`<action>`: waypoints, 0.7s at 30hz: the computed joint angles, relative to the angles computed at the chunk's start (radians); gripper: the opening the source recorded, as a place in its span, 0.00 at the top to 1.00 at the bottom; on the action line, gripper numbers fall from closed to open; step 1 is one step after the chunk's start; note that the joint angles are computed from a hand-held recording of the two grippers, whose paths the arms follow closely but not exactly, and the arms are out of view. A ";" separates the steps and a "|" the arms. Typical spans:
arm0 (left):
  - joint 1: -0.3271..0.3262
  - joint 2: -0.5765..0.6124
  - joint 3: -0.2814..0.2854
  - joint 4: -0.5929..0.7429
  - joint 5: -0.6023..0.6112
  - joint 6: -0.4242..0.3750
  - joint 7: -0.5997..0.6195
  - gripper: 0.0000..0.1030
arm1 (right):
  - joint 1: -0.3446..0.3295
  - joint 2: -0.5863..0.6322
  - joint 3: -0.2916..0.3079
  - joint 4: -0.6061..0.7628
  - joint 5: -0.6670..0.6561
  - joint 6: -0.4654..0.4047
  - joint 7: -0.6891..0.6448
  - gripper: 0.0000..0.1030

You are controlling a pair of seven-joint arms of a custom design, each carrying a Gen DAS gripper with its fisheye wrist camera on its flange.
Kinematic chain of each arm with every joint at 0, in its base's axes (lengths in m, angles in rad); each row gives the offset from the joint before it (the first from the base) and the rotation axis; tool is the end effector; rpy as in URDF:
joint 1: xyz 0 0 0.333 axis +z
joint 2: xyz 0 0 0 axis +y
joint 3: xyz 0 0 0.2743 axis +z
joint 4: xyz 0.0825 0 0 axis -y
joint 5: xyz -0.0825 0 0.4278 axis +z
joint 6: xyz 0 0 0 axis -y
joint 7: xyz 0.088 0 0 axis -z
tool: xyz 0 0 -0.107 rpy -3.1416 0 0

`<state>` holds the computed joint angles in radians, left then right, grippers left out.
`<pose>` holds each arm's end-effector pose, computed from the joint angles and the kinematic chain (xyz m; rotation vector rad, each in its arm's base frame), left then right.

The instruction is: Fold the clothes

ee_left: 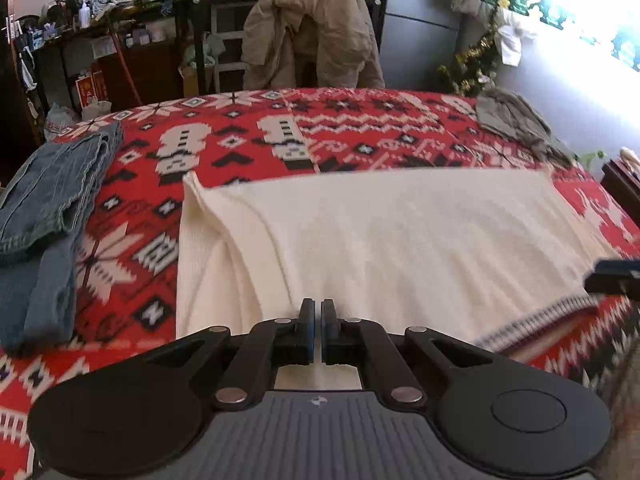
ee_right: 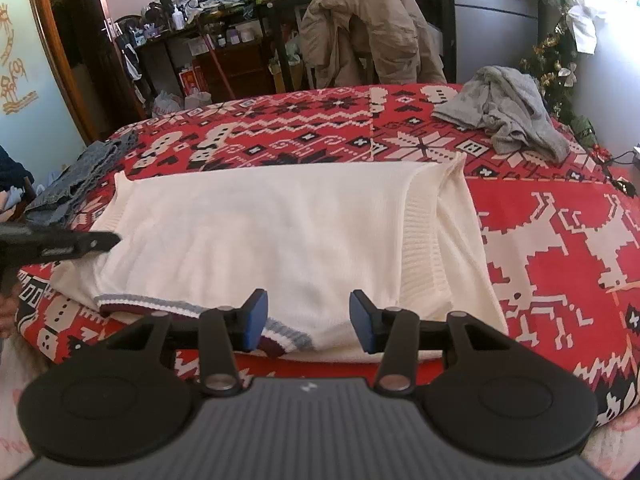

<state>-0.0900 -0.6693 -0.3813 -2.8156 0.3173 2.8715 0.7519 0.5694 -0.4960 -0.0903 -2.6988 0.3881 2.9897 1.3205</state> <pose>0.3905 -0.1969 0.3902 -1.8392 1.7280 -0.7510 0.4296 0.1951 0.4078 -1.9473 1.3445 -0.3489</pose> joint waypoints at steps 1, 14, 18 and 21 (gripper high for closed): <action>-0.018 -0.015 0.009 -0.011 -0.008 -0.010 0.006 0.97 | 0.000 0.002 -0.001 0.001 0.001 0.000 -0.001 0.52; 0.097 0.044 -0.080 0.017 0.009 0.169 -0.011 0.97 | -0.002 -0.002 -0.002 -0.002 0.005 0.007 0.004 0.52; 0.062 0.078 -0.046 0.033 0.003 0.128 0.028 0.97 | -0.002 -0.012 0.002 -0.008 -0.001 0.008 0.004 0.52; -0.001 0.034 -0.005 -0.003 -0.017 0.093 0.058 0.97 | -0.006 -0.019 0.001 -0.013 -0.006 0.006 0.008 0.52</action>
